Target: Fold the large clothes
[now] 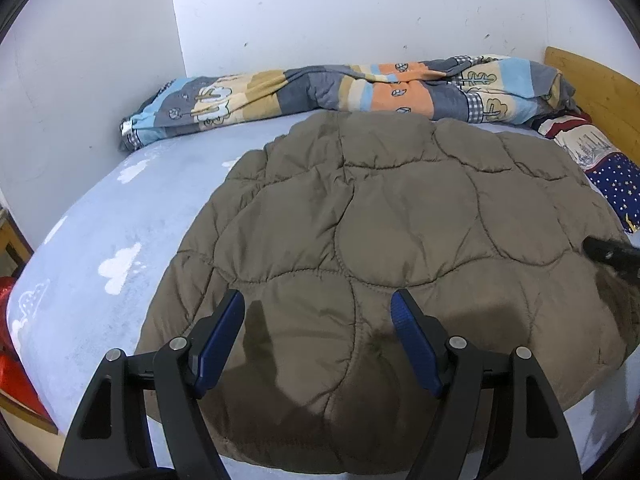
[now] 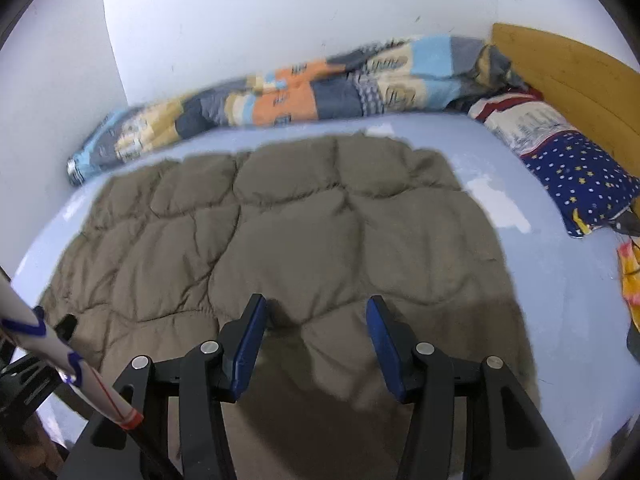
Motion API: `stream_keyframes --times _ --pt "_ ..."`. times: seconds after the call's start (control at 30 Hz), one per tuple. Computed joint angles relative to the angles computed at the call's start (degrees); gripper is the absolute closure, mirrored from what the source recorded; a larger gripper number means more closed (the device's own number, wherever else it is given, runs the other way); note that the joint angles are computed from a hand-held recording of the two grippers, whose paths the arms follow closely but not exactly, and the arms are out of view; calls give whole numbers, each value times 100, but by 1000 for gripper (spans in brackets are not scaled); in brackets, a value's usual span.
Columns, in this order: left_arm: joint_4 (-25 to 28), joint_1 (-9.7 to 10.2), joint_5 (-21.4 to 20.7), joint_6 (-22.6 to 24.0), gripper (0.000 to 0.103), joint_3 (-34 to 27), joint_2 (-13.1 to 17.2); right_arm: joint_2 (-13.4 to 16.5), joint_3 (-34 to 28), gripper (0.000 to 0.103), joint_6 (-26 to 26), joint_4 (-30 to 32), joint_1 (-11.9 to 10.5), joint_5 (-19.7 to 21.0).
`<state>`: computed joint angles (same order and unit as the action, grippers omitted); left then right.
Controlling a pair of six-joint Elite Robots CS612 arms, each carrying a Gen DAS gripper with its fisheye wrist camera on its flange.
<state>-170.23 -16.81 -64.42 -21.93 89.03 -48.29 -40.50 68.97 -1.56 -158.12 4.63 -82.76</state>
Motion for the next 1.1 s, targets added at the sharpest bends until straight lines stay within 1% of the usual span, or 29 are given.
stream_keyframes --times 0.1,0.2,0.27,0.47,0.53,0.57,0.67,0.73,0.77,0.8,0.83,0.87,0.9,0.97,1.0,1.03,1.07,1.1 --pt "59 28 -68 -52 28 -37 22 106 -141 44 101 189 32 -87" --pt "133 42 -130 -103 28 -79 43 179 -254 42 10 387 71 -230" --pt "161 43 -141 -113 28 -97 51 209 -287 42 -3 440 78 -257" --pt "247 52 -201 -216 28 -120 41 223 -346 41 -123 586 62 -201" --pt "249 60 -233 -220 28 -115 18 192 -352 41 -81 627 38 -115" --pt "219 66 -254 -204 28 -118 -1 172 -358 41 -12 619 18 -29" --pt "-26 90 -208 -12 28 -204 -15 142 -405 41 248 291 -55 176" --pt "7 158 -319 245 28 -477 56 188 -577 41 218 300 -76 134" --pt "136 189 -359 318 28 -630 105 243 -718 41 197 331 -84 74" --pt "377 236 -445 390 28 -861 182 325 -917 41 209 444 -97 12" --pt "650 284 -561 461 28 -1113 276 427 -1157 41 211 659 -120 42" --pt "812 318 -630 485 28 -1297 358 528 -1364 41 201 815 -140 110" --pt "1046 363 -739 502 28 -1551 482 613 -1516 41 202 872 -151 114" --pt "1797 426 -883 535 28 -2058 722 817 -1899 41 122 1188 -157 -43" --pt "2112 469 -1063 527 28 -2300 856 937 -2118 41 125 1386 -182 41" --pt "2306 485 -1080 484 28 -2465 963 1015 -2255 41 158 1497 -205 151" --pt "2420 487 -1040 461 28 -2564 1034 1114 -2434 41 201 1733 -221 190" --pt "2587 490 -1026 455 28 -2686 1112 1240 -2688 41 210 2126 -222 168"
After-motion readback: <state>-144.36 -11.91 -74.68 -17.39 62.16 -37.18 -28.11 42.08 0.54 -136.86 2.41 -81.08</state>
